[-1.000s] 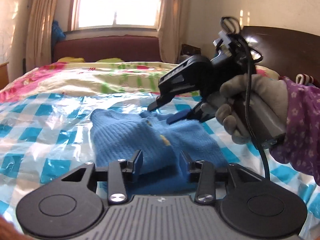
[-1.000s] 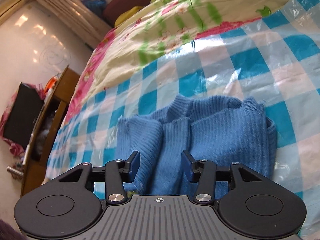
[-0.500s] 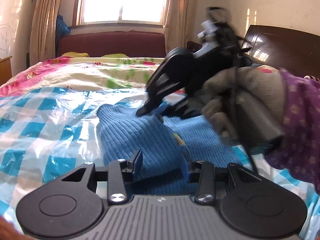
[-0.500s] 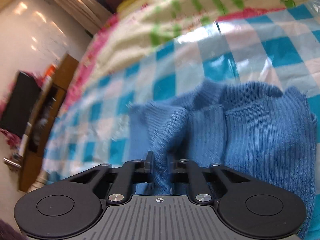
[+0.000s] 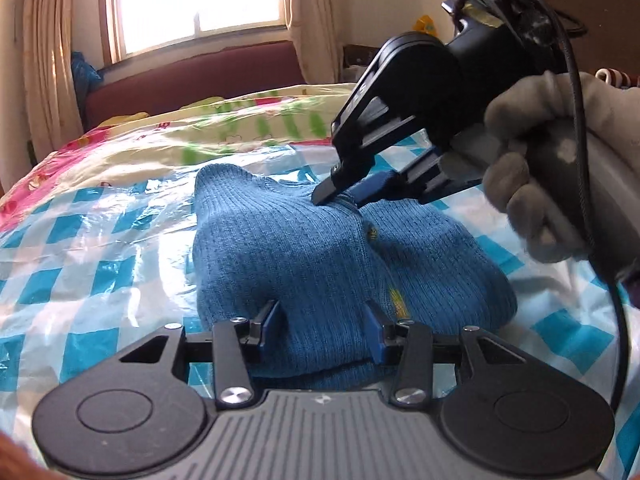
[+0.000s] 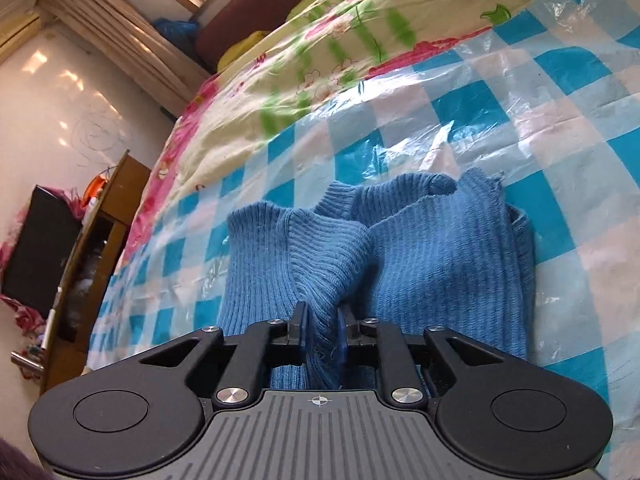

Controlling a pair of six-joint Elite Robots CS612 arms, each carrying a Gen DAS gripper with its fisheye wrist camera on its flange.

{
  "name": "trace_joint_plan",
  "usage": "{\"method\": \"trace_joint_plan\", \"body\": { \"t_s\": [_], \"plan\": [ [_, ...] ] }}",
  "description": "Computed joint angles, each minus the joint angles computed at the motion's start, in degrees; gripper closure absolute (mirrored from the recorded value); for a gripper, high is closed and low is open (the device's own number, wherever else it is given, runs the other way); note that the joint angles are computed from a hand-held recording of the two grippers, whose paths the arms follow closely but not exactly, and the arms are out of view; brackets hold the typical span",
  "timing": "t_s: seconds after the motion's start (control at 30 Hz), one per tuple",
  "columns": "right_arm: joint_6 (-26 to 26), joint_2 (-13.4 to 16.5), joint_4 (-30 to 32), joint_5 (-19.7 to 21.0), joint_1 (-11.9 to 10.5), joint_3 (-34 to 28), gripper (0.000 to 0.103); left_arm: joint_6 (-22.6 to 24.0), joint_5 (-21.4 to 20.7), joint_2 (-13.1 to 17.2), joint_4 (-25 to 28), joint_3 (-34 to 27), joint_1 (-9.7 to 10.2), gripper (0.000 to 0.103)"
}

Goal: Fold small clothes

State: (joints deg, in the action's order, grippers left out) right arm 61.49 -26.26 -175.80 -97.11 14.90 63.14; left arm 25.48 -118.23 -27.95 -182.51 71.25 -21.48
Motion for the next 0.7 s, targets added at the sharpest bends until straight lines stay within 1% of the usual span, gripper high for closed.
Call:
{"method": "trace_joint_plan", "body": {
  "t_s": [0.07,0.17,0.2,0.23,0.27,0.33,0.4,0.5,0.53,0.57,0.63,0.7],
  "plan": [
    [0.7,-0.4,-0.6,-0.1,-0.1,0.9,0.071,-0.2,-0.9,0.0,0.7,-0.3,0.29,0.055],
    [1.1,-0.4,0.3,0.1,-0.3,0.8,0.064,0.4,-1.4,0.0,1.0,-0.3,0.52,0.055],
    [1.1,-0.4,0.3,0.7,-0.3,0.8,0.061,0.6,-1.3,0.0,0.9,-0.2,0.5,0.055],
    [1.3,-0.2,0.1,1.8,-0.5,0.7,0.056,0.7,-1.2,0.1,1.0,-0.3,0.47,0.055],
    [1.8,0.1,-0.6,3.7,-0.8,0.4,0.053,0.6,-1.2,0.0,1.1,-0.2,0.44,0.055],
    [3.5,1.1,-1.8,6.6,-1.3,-0.6,0.051,0.3,-1.2,-0.1,1.5,-0.3,0.39,0.055],
    [2.7,1.9,-0.9,8.4,-1.5,-2.1,0.05,0.2,-1.6,-0.1,2.4,-0.5,0.52,0.055],
    [1.9,2.4,1.1,9.1,-1.6,-3.5,0.048,0.4,-2.2,0.0,3.3,-1.1,0.79,0.055],
    [1.8,2.3,0.8,9.0,-1.6,-3.4,0.051,0.7,-2.7,-0.2,3.1,-0.9,0.96,0.055],
    [1.7,2.2,0.7,8.6,-1.5,-3.1,0.06,1.3,-3.4,-0.3,2.7,-0.7,1.22,0.055],
    [1.9,2.0,-0.5,9.1,-1.6,-2.5,0.072,3.8,-4.2,-0.6,1.2,0.1,1.7,0.055],
    [3.1,1.9,-2.0,9.4,-1.7,-1.6,0.078,7.7,-3.8,-0.9,-1.0,1.2,1.92,0.055]
  ]
}}
